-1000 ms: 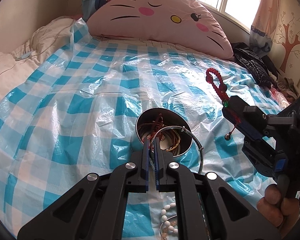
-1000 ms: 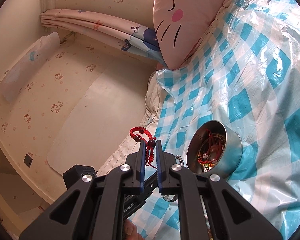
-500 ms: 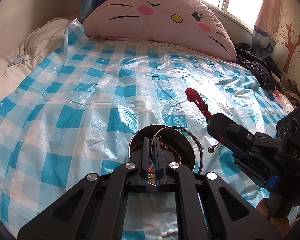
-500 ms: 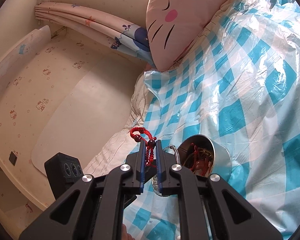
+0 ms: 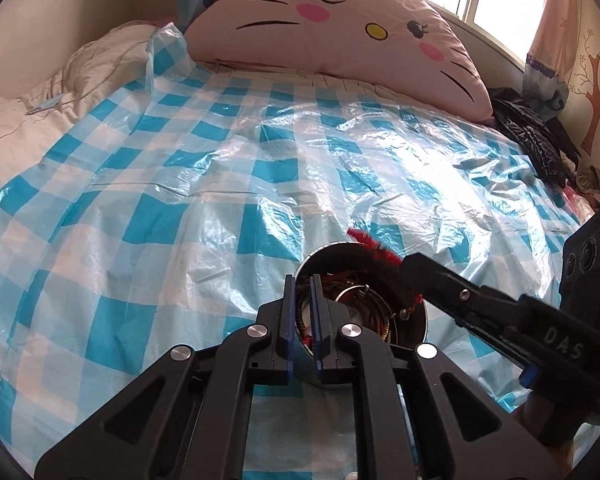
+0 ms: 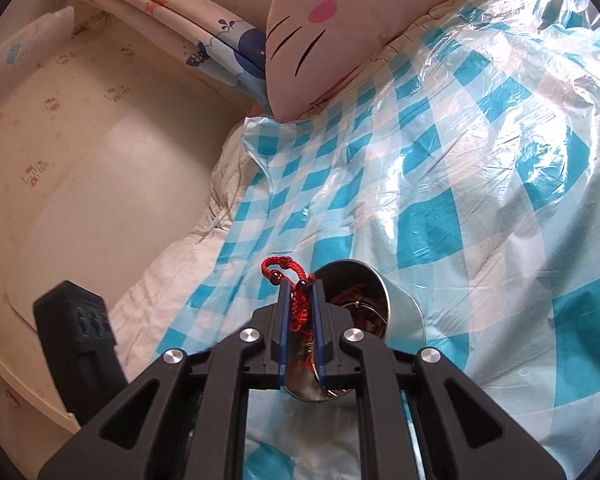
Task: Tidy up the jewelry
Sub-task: 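Carry both held bracelets over the silver tin and open both tools, then move both open tools back to the remaining bracelets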
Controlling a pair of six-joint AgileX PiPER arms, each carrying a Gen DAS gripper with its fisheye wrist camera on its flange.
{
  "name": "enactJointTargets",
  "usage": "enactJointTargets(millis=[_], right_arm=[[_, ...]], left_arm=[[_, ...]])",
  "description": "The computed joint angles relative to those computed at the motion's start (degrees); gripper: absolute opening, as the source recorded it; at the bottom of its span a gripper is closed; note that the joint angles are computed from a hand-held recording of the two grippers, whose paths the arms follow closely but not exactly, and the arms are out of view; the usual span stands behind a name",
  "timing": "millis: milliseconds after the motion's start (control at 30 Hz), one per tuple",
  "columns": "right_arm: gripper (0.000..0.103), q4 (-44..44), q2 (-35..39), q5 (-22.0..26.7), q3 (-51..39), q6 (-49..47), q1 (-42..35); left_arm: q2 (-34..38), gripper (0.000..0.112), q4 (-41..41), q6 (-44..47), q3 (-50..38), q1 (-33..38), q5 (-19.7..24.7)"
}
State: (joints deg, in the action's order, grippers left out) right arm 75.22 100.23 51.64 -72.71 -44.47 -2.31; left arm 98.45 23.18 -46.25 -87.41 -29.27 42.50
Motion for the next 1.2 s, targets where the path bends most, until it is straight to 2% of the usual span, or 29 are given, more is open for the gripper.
enactJointTargets(millis=[33,67,133,200,400,500,600,833,1033,1133,1200], right_arm=[[0.042,-1.3,-0.1,-0.8,-0.1,0.8,0.4],[0.047,-2.2,-0.5,-1.6,0.0,1.0,0.8],[0.048,-2.7,-1.0,-2.2,0.1,0.7,1.0],[0.048,-1.8,-1.7,-2.8,0.7,0.0,0.4],[0.059,-0.4,-1.5,-1.9,1.2,2.6,-2.9],[0.064,-0.2,-1.0,-1.1,1.0,4.0,-3.9],[0.067,-0.5,-0.9,-0.8,0.7,4.8,-4.2],[0.068,-0.8,-1.4,-0.3,0.8,6.1,-5.4],[0.068,-1.4,-2.1,1.0,1.2,6.8,-7.2],[0.068,-4.3,-3.6,2.1,1.6,8.1,-7.8],[0.068,-9.5,-6.0,2.9,2.4,10.3,-8.1]], left_arm=[[-0.9,0.01,1.1,-1.4,1.0,0.2,-0.3],[-1.6,0.015,2.1,-2.9,1.7,0.3,-0.4],[-2.7,0.026,3.5,-5.2,2.9,0.9,-0.6],[-3.5,0.043,4.6,-7.2,3.7,1.5,-0.9],[-3.5,0.054,4.2,-7.4,4.0,2.5,-0.5],[-2.5,0.067,7.1,-8.1,3.0,0.9,1.5],[-1.7,0.074,9.5,-8.1,2.0,-0.9,3.0],[-1.2,0.077,9.4,-6.2,1.6,-2.3,4.0],[-1.7,0.079,5.5,-3.8,2.3,-1.5,4.2],[-2.6,0.079,4.2,-2.7,3.4,-2.0,4.7],[-3.9,0.079,5.3,-3.6,4.9,-3.4,5.8]])
